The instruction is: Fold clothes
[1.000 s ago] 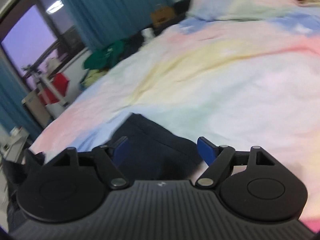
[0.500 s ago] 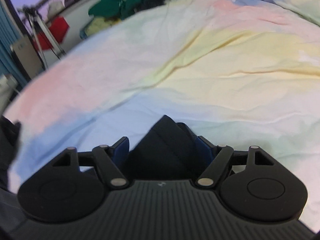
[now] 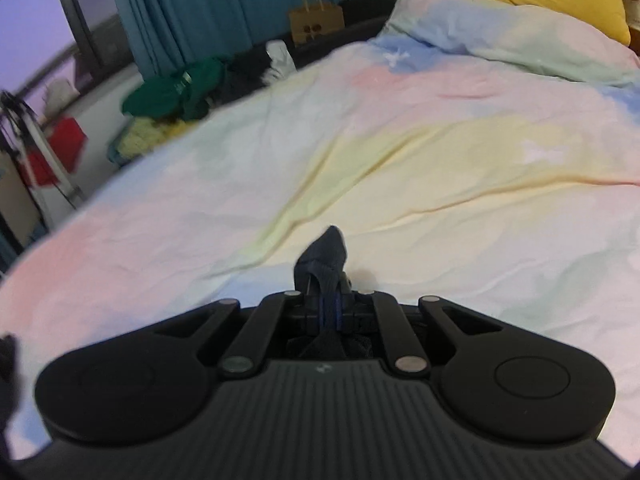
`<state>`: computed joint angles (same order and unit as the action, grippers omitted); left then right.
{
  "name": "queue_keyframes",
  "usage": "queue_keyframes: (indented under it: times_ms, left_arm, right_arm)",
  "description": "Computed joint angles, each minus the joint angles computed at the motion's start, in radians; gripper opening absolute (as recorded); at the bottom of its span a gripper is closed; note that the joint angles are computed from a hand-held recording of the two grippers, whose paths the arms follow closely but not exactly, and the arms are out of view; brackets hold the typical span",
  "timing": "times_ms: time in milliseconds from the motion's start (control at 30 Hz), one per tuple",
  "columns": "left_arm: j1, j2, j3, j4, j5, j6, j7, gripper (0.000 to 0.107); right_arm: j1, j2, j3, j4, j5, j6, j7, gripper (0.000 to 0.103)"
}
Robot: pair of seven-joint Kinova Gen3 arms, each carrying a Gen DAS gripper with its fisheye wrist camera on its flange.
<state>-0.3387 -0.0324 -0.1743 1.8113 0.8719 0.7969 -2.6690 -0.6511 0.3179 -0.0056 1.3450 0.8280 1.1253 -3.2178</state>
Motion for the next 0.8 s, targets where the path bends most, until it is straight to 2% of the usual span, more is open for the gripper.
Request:
queue_keyframes:
  times_ms: [67,200,300,333,367,433,533,600,700,800]
  left_arm:
    - [-0.002,0.006,0.001,0.004,-0.017,-0.036,0.013,0.072]
    - [-0.03,0.039,-0.009,-0.013,0.003,-0.05,0.025,0.072]
    - [-0.064,0.066,-0.007,-0.047,0.028,-0.011,0.044,0.072]
    - [-0.075,0.067,-0.005,-0.05,0.041,-0.006,0.042,0.072]
    - [-0.084,0.067,-0.003,-0.051,0.051,-0.001,0.035,0.072]
    - [-0.091,0.061,0.004,-0.046,0.061,-0.014,0.013,0.072]
    - [-0.081,0.036,0.012,-0.026,0.033,-0.063,0.004,0.078]
    - [-0.074,0.022,0.004,-0.007,0.047,-0.074,-0.037,0.079]
    - [-0.073,0.008,-0.014,0.011,0.073,-0.058,-0.089,0.079]
    - [-0.066,-0.015,-0.029,0.035,0.091,-0.069,-0.122,0.08]
  right_arm:
    - [0.011,0.05,0.006,-0.029,-0.021,0.01,0.009,0.009]
    - [-0.01,0.073,0.034,-0.008,-0.021,-0.02,-0.084,0.014]
    - [-0.043,0.064,0.041,-0.027,-0.004,0.021,-0.125,0.026]
    - [-0.059,0.055,0.043,-0.03,0.017,0.034,-0.143,0.037]
    - [-0.085,0.049,0.046,-0.035,0.053,0.06,-0.17,0.055]
    - [-0.13,0.04,0.045,-0.051,0.124,0.116,-0.219,0.075]
    - [-0.17,0.037,0.018,-0.102,0.17,0.171,-0.249,0.076]
    - [-0.19,0.04,-0.005,-0.147,0.171,0.167,-0.244,0.077]
    - [-0.222,0.053,-0.028,-0.192,0.172,0.096,-0.238,0.076]
    - [-0.238,0.092,-0.046,-0.264,0.116,-0.02,-0.201,0.076]
